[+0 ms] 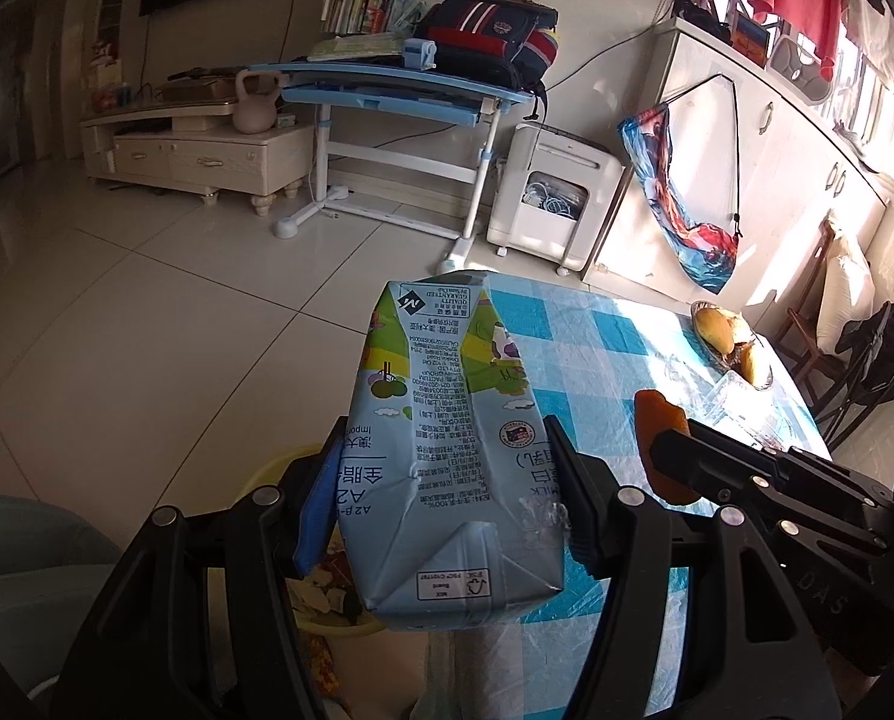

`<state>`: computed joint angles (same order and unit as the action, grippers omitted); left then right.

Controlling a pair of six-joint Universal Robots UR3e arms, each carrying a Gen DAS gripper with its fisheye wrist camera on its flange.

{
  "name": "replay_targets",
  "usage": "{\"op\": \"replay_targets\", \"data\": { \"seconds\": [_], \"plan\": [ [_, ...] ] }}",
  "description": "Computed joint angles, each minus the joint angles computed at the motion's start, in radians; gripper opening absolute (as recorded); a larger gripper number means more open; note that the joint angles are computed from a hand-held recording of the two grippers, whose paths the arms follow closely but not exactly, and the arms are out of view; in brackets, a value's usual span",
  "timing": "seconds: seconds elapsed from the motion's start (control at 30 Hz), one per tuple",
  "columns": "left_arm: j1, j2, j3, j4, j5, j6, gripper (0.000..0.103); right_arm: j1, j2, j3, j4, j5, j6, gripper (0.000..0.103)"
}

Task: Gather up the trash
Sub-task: 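Carry the milk carton and orange peel over the yellow basin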

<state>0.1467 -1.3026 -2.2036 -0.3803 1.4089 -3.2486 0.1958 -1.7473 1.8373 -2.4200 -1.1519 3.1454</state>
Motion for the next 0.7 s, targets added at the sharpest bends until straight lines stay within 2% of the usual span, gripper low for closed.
{"op": "replay_targets", "data": {
  "seconds": [0.7],
  "plan": [
    [0.111, 0.027, -0.017, -0.036, -0.012, 0.013, 0.059, 0.113, 0.149, -0.100, -0.064, -0.047, 0.064, 0.017]
  ]
}}
